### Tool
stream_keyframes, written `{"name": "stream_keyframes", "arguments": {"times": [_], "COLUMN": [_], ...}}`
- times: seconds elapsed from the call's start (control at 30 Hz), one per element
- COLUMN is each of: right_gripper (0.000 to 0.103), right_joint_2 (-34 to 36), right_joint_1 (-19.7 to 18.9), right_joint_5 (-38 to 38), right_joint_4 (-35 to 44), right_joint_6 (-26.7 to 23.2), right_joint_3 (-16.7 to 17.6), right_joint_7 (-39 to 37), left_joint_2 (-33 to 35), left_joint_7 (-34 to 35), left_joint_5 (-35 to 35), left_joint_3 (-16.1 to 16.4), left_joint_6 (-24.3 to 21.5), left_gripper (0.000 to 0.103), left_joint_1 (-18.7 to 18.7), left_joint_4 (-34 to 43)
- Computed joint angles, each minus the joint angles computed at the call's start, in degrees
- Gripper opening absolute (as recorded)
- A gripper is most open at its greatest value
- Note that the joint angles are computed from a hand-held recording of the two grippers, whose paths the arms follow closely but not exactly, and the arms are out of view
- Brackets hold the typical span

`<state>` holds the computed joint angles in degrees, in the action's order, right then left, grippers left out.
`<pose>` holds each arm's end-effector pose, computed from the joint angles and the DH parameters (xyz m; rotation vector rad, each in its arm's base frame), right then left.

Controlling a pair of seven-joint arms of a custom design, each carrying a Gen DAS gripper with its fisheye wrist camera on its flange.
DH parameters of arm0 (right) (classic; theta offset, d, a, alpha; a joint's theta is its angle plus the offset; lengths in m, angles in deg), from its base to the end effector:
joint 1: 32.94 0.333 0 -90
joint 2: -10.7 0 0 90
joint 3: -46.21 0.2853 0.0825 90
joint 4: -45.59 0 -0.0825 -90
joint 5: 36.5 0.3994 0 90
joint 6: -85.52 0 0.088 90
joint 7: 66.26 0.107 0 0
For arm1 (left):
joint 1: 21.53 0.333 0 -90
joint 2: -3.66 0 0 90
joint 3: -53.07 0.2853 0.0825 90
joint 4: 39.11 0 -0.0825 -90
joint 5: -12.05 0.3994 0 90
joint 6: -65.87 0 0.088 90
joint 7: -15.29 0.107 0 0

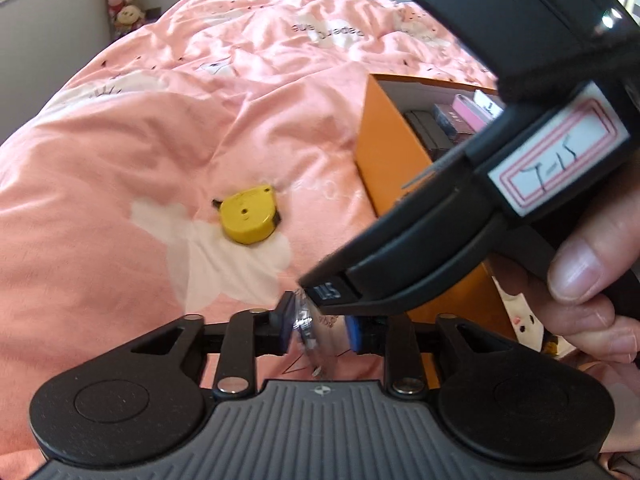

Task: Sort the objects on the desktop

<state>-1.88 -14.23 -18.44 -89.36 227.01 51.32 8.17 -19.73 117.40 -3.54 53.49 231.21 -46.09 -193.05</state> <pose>0.4741 0.2090 0.4125 -2.3458 1.4328 -0.0752 0.4184 -0.1705 0.3913 -1.5407 2.3001 -0.8032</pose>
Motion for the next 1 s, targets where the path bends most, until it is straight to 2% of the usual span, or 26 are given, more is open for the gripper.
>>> {"name": "stream_keyframes", "arguments": {"times": [0.07,0.23,0.3,0.4,0.43,0.5,0.6,0.73,0.9,1.0], "right_gripper": [0.005,0.005,0.005,0.005,0.005,0.006,0.007,0.011,0.011,0.011], "right_joint_2": [0.11,0.27,0.25,-0.19,-0.69,-1.97,-4.07,-6.46,-8.65,-9.62], "right_joint_1": [-0.07,-0.03,0.04,0.1,0.09,0.11,0.04,0.07,0.11,0.06], "right_joint_5": [-0.56,-0.46,0.0,0.83,1.31,2.59,4.28,6.58,8.25,8.73], "right_joint_4": [0.14,0.24,0.17,-0.17,-0.37,-0.99,-2.02,-3.28,-4.6,-5.63], "right_joint_6": [-0.11,-0.13,0.02,0.65,0.9,1.75,3.4,5.25,6.22,6.47], "right_joint_3": [0.19,0.05,-0.04,-0.25,-0.42,-0.82,-1.3,-2.0,-2.52,-2.53], "right_joint_7": [0.55,0.4,0.35,-0.08,-0.33,-0.9,-1.6,-2.44,-2.75,-2.62], "left_joint_2": [1.44,5.13,5.39,3.72,3.49,4.02,6.76,9.93,11.76,13.03], "left_joint_7": [0.55,1.02,-1.37,-3.48,-5.62,-9.72,-12.62,-10.42,-6.81,-5.51], "left_joint_5": [-0.89,-4.29,-3.48,-3.41,-2.1,0.35,0.17,-5.53,-11.77,-13.15], "left_joint_3": [0.7,-0.31,-2.13,-3.06,-3.85,-4.79,-4.17,-3.04,-3.69,-4.79], "left_joint_6": [-1.99,-5.45,-6.05,-5.54,-5.83,-7.78,-12.24,-15.54,-15.43,-14.48], "left_gripper": [0.048,0.048,0.048,0.049,0.052,0.056,0.056,0.06,0.07,0.073], "left_joint_1": [-0.38,1.41,3.8,5.36,6.56,8.5,9.55,9.82,10.81,11.39], "left_joint_4": [1.34,4.13,4.2,3.02,2.93,3.67,6.22,8.45,9.01,9.47]}}
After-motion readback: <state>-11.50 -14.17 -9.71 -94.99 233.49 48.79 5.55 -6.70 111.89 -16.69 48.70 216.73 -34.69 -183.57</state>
